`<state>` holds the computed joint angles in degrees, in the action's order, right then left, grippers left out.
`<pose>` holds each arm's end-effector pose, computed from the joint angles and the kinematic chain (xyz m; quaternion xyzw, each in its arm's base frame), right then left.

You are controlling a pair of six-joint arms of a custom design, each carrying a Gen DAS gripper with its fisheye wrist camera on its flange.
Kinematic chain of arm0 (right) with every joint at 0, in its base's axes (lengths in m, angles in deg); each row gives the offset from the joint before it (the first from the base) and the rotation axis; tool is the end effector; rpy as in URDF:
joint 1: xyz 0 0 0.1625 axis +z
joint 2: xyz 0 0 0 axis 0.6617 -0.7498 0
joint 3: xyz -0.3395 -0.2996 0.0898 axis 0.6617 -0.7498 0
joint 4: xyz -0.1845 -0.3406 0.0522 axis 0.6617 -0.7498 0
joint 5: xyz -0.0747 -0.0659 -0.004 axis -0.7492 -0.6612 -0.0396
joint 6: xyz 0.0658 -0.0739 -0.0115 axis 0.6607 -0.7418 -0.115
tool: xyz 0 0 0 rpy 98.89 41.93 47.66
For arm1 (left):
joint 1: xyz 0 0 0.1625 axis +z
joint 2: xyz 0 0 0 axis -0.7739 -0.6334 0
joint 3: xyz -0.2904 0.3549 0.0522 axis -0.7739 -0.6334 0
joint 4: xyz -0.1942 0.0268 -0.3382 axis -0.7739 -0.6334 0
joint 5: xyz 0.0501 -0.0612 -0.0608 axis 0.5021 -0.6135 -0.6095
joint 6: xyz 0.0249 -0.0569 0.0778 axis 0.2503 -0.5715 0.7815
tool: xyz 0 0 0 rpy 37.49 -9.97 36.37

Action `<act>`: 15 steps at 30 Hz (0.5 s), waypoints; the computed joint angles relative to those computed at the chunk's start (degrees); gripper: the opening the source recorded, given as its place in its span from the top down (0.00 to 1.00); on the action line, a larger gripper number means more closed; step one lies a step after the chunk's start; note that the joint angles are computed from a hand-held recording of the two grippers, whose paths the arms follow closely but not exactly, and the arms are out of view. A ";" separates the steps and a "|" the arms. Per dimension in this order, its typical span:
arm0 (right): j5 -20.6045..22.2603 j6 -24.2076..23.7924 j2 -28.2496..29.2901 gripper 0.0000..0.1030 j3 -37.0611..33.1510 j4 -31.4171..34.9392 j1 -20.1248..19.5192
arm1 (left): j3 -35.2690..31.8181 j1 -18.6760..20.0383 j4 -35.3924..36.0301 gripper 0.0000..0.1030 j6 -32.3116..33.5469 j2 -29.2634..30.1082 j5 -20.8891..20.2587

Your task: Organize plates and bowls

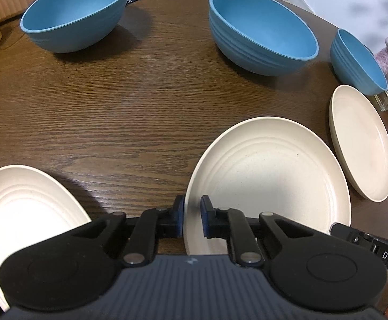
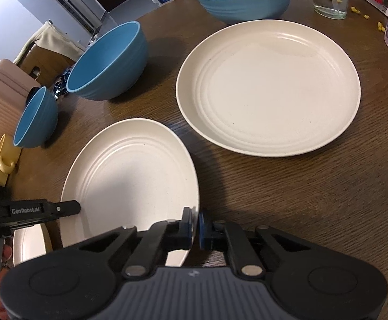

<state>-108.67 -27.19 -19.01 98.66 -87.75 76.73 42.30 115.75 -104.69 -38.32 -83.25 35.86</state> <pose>0.3744 -0.5073 -0.0330 0.0731 -0.9718 0.1317 0.1813 0.0014 -0.4813 0.3988 -0.0879 0.9175 -0.2143 0.3232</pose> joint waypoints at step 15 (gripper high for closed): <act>0.46 -4.60 -0.25 0.95 0.45 -1.30 0.17 | 2.80 -3.52 0.18 0.87 -3.96 -2.13 3.68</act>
